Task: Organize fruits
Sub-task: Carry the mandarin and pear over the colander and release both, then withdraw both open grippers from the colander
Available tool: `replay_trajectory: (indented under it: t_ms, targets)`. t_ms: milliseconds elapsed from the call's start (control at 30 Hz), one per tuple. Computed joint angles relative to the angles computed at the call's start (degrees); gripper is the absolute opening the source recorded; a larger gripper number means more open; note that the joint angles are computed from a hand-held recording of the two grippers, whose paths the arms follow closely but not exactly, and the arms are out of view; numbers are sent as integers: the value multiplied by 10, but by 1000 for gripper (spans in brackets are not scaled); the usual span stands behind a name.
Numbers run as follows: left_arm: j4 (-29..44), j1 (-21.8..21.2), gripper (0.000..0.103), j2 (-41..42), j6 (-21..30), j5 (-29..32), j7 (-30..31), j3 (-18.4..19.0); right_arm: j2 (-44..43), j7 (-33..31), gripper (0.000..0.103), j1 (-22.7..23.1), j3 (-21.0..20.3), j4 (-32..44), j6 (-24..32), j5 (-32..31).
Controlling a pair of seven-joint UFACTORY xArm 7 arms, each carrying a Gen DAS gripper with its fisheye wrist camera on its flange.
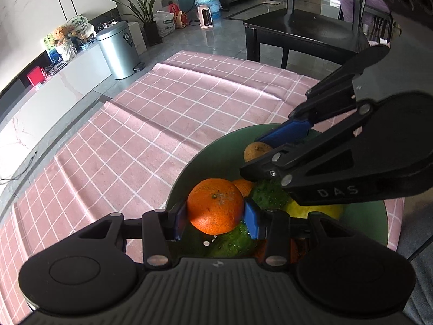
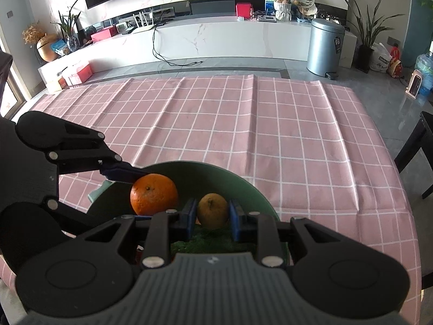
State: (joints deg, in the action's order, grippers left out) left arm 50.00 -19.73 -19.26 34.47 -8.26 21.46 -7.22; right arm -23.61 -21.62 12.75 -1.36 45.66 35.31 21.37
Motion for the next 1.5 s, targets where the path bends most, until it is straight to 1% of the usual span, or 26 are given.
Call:
replay_trajectory:
  t_ms: [200,367,400,533,733,900,933,967,1000,1033,1100,1167,1200,1233,1267,1333,1400,1467,1500]
  targets:
    - [4,1,50,5,-2,2,-6,-2,13,1,22,-1,3,-2,-9,1]
    - [6,4,55,3,2,19,-18,-8,14,7,23,-4,5,-1,-6,-1]
    - [4,4,58,0,0,23,-18,-10,11,9,24,-4,6,-1,-6,-3]
    - [4,1,58,-11,2,20,-20,-7,3,13,24,-5,6,-1,-4,-8]
    - [11,5,58,-34,14,22,-39,-8,-22,28,24,-9,10,4,8,-24]
    - [12,8,58,-79,33,31,-58,-12,-64,51,24,-12,15,10,32,-47]
    - [10,11,59,-91,36,33,-68,-14,-74,57,25,-13,16,11,39,-51]
    - [5,17,60,-106,39,37,-87,-19,-88,67,30,-14,17,9,46,-53]
    - [0,25,67,-121,42,43,-114,-28,-99,77,33,-15,19,7,51,-55]
    - [-6,36,75,-136,48,52,-146,-39,-113,94,39,-19,24,3,57,-60]
    - [-22,54,80,-167,62,67,-210,-59,-142,135,44,-29,38,-10,72,-74]
    - [-36,62,84,-194,92,73,-269,-70,-175,189,58,-45,58,-27,89,-95]
    - [-43,64,85,-204,107,75,-294,-73,-193,217,62,-52,68,-39,98,-106]
    - [-52,61,85,-215,115,76,-311,-73,-212,243,68,-56,75,-52,108,-114]
    - [-64,59,85,-226,122,77,-324,-72,-227,256,71,-51,73,-63,112,-115]
    - [-75,61,85,-240,140,86,-351,-74,-256,283,71,-44,73,-84,129,-118]
    - [-87,66,86,-256,157,92,-381,-76,-280,308,72,-41,82,-97,151,-130]
    - [-94,63,87,-265,163,91,-404,-74,-300,327,77,-38,88,-105,170,-141]
    - [-97,59,87,-271,165,90,-410,-72,-307,334,77,-35,91,-107,178,-146]
